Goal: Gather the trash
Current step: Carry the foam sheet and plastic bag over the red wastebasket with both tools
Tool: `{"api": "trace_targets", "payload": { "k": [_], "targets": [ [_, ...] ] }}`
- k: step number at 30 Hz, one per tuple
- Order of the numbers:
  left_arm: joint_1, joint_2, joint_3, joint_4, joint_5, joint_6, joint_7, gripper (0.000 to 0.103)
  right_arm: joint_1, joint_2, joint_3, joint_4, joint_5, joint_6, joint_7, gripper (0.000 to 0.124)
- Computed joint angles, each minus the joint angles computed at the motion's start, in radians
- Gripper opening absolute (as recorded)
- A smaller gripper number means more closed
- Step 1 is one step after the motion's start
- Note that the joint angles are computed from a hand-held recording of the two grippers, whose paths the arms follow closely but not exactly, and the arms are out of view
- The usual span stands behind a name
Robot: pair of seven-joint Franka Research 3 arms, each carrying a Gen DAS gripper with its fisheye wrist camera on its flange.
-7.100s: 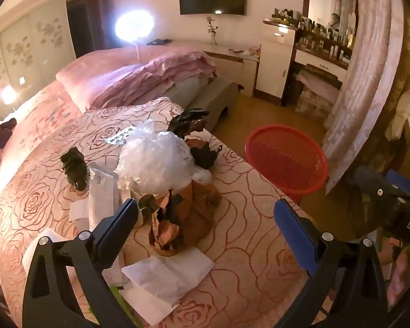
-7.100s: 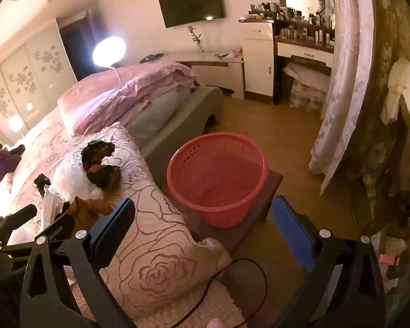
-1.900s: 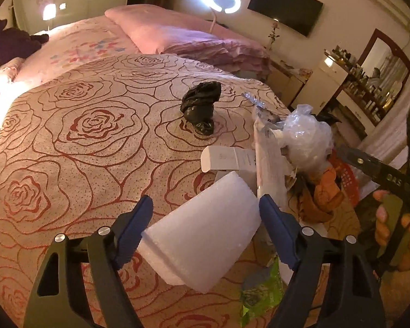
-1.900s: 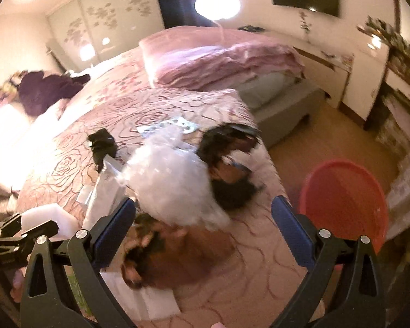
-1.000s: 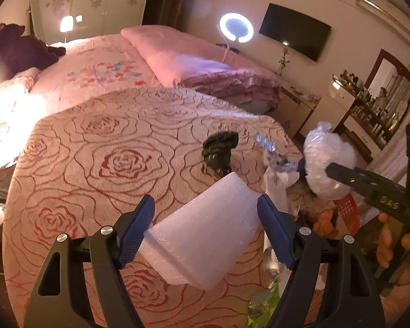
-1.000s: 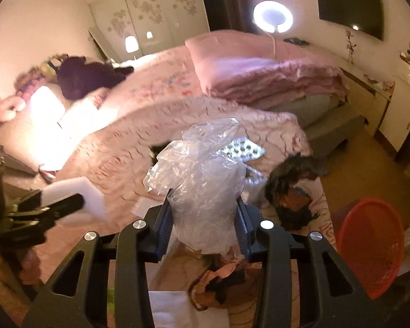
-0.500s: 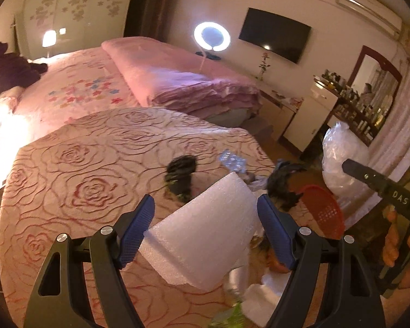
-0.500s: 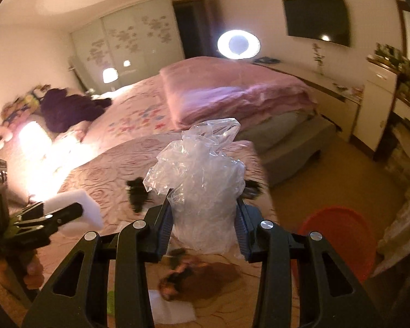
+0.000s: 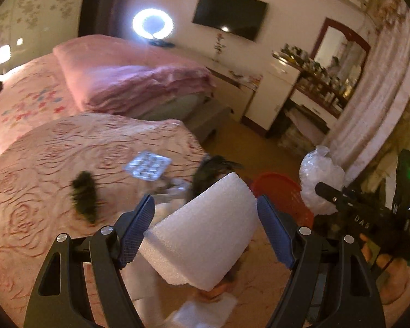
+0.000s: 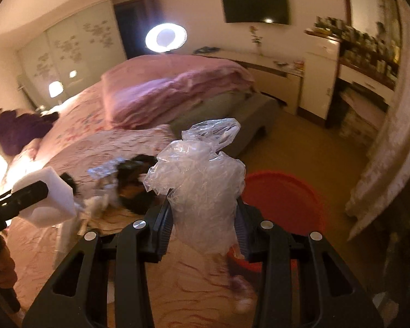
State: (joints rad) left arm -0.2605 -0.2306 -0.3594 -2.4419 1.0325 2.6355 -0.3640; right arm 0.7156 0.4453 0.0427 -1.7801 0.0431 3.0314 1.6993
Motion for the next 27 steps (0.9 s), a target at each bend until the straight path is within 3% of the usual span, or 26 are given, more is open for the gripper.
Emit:
{"api": "trace_targets", "payload": {
  "k": [5,13,22,27],
  "targets": [
    [-0.023,0.158,0.015,0.156,0.005,-0.012,0.108,0.074,0.010,-0.011,-0.065,-0.045,-0.006,0.007,0.067,0.039],
    [-0.096,0.381,0.086,0.383,-0.087,-0.001,0.337,0.074,-0.034,-0.009,-0.089,-0.075,-0.019,-0.008,0.125,0.040],
    [-0.133,0.585,0.137,0.575,-0.323,0.034,0.613,0.075,-0.110,0.085,-0.034,0.011,0.010,-0.081,0.094,0.040],
    [-0.148,0.657,0.159,0.645,-0.422,0.040,0.706,0.075,-0.137,0.130,-0.012,0.061,0.035,-0.124,0.065,0.040]
  ]
}}
